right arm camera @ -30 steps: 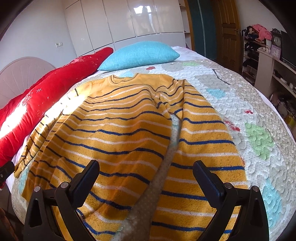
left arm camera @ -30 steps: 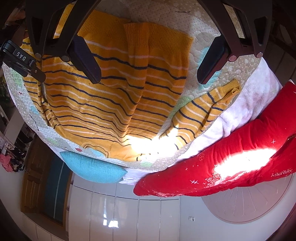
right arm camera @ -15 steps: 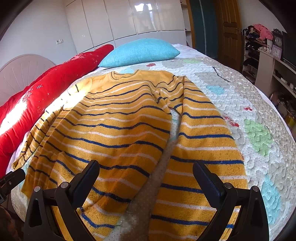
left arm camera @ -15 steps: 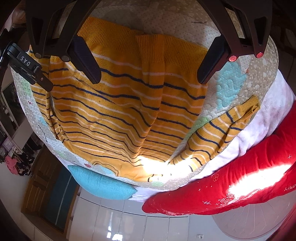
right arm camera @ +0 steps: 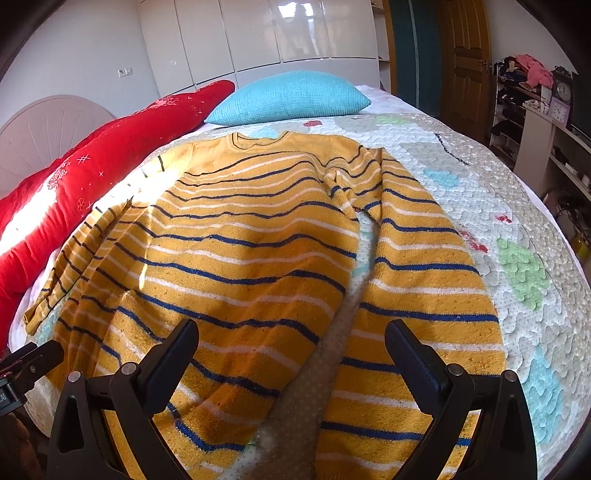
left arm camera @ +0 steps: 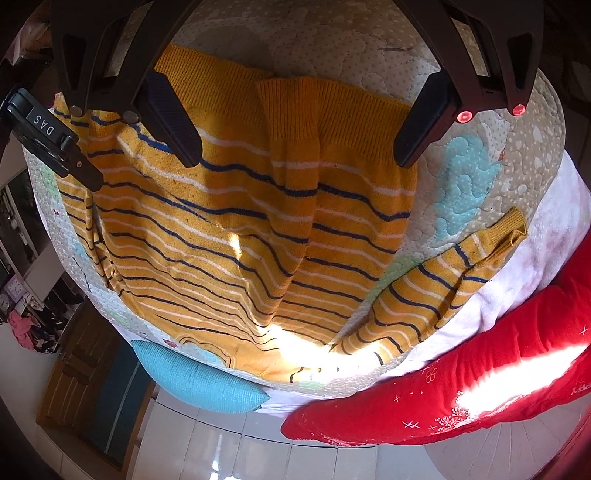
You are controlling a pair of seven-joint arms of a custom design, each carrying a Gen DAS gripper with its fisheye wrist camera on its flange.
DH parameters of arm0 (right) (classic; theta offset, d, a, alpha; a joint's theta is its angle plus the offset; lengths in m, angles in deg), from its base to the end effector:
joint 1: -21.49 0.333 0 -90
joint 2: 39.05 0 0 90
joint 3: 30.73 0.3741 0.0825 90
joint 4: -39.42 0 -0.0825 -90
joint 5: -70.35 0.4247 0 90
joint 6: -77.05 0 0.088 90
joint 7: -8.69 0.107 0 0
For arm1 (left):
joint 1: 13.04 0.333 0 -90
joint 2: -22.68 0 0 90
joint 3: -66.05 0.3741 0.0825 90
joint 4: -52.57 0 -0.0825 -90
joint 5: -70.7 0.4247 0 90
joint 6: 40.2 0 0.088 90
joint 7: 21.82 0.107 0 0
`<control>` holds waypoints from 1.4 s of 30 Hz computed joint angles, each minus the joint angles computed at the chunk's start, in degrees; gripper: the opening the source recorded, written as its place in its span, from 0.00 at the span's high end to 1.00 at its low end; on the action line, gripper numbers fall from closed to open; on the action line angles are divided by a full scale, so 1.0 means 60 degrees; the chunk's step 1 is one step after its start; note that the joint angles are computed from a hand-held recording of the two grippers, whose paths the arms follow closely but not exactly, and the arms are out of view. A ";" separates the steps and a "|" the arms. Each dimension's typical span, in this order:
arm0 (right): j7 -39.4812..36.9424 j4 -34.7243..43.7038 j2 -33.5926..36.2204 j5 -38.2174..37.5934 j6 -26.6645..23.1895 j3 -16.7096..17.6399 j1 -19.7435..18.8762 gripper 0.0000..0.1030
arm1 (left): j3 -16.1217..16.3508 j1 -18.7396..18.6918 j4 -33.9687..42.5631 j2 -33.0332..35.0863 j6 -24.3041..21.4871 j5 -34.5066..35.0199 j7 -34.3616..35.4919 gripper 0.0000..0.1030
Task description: Fold small clothes
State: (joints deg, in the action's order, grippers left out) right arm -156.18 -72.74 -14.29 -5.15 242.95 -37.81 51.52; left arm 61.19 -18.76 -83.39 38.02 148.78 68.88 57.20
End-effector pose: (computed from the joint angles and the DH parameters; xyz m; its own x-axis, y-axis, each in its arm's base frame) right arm 0.5993 0.3227 0.3020 -0.1332 -0.9839 -0.1188 -0.7229 0.1785 -0.6675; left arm 0.5807 -0.1039 0.3086 -0.0006 -0.9882 0.1533 -0.8003 -0.0914 -0.5925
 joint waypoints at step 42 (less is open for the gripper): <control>-0.0612 -0.0717 -0.0112 0.0739 0.1699 -0.0868 0.0731 0.01 | -0.5294 0.6488 0.1153 0.2110 -0.1033 0.2168 0.0324 0.92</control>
State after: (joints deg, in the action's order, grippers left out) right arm -159.86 -77.04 -14.96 -0.71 253.14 -43.02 55.90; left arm 29.43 20.17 -76.47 50.68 142.58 81.89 59.15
